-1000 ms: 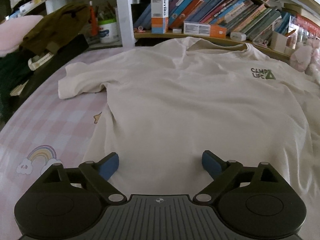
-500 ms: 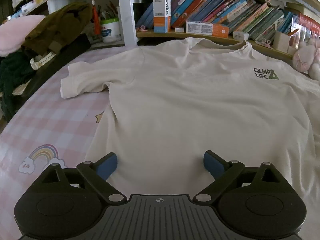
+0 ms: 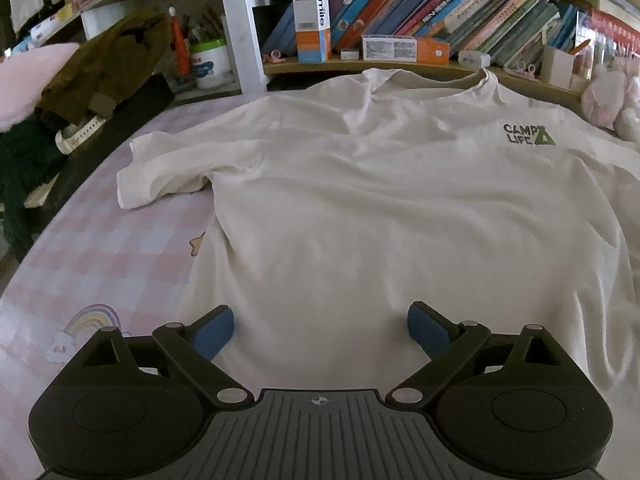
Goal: Fold clothes
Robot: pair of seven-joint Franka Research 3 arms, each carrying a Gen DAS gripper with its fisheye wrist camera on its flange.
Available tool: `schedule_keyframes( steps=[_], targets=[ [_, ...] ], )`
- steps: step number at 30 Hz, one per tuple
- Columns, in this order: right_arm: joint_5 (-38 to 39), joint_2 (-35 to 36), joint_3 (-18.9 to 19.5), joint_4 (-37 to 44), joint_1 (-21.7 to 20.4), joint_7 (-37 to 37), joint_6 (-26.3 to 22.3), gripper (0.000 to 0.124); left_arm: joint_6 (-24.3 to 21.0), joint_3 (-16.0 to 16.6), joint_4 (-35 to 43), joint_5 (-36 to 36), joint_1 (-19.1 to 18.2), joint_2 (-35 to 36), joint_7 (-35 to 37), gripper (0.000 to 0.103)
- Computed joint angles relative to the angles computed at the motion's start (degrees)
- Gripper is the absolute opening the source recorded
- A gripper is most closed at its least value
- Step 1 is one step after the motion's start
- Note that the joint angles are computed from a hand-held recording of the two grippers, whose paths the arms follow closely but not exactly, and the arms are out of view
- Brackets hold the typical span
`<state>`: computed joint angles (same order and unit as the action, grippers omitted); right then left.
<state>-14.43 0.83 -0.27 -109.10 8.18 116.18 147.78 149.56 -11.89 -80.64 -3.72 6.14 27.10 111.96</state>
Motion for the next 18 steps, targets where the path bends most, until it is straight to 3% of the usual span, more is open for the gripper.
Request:
schedule_keyframes(
  steps=[8,12,18],
  targets=[
    [6.48,-2.54,1.25,-4.24,0.95,-8.75,1.62,0.062,2.49,3.13,-4.74,8.37,-3.41,-4.08,-4.32,0.095],
    [9.02,-2.64,1.37,-4.96,0.98,-12.69,2.70,0.065,5.09,2.58,-10.68,7.63,-2.72,-8.81,-5.75,0.095],
    [7.88,-3.19,1.73,-5.88,0.90,-11.62,2.90,0.065,6.73,2.28,-16.89,5.06,-1.84,-13.78,-4.87,0.095]
  ],
)
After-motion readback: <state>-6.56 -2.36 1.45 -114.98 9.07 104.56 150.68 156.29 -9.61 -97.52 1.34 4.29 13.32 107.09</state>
